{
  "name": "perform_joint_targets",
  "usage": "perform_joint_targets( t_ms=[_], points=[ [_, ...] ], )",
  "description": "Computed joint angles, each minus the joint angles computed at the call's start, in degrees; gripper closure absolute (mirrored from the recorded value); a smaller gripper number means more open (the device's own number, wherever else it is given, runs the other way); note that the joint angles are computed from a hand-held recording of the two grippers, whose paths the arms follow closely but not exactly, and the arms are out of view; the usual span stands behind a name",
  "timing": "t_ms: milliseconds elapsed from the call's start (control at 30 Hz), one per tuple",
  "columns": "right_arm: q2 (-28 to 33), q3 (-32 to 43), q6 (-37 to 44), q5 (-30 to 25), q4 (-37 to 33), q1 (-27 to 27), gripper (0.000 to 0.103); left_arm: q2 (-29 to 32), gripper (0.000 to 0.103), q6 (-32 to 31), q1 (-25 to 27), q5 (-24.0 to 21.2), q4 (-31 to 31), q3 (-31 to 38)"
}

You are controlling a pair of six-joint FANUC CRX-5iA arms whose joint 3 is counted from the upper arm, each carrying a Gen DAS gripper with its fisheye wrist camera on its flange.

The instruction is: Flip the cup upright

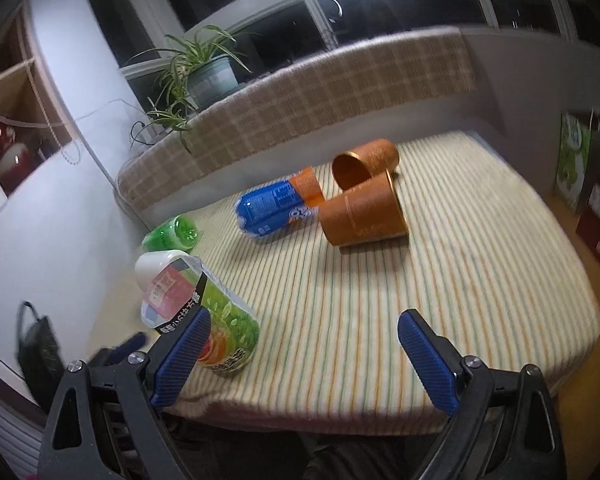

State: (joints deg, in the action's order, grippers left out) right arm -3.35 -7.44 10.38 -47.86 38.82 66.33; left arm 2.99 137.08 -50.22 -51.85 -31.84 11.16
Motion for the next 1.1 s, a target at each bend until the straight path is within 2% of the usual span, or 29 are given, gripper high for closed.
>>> perform_joint_targets(
  t_ms=[133, 233, 400, 500, 633, 800, 1100],
  points=[
    [1.0, -0.4, -1.2, -1.5, 6.2, 1.1, 0.006, -1.5, 0.004, 9.3, -3.7, -5.2, -9.6, 1.7],
    [1.8, -0.7, -2.2, -2.8, 10.4, 1.8, 0.006, -1.7, 0.004, 13.6, -5.8, -8.5, -14.7, 3.5],
    [3.0, -1.4, -4.3, -5.1, 17.8, 2.8, 0.001, -0.7, 0.004, 17.9, -10.1, -14.5, -23.9, 7.3],
    [3.5, -1.7, -6.3, -5.8, 21.0, 3.0, 0.001, -0.4, 0.004, 18.9, -11.2, -16.3, -26.8, 8.8],
    [4.0, -2.3, -9.0, -6.7, 25.0, 3.1, 0.000, -0.3, 0.000, 20.0, -11.7, -17.4, -28.1, 9.5],
    [4.4, -3.5, -12.6, -8.7, 30.3, 3.7, 0.000, -0.4, 0.000, 20.0, -11.8, -17.5, -27.8, 9.6],
    [5.2, -2.5, -11.7, -9.8, 30.8, 4.0, 0.000, 0.1, 0.000, 19.5, -11.7, -18.1, -27.5, 9.9]
  ],
)
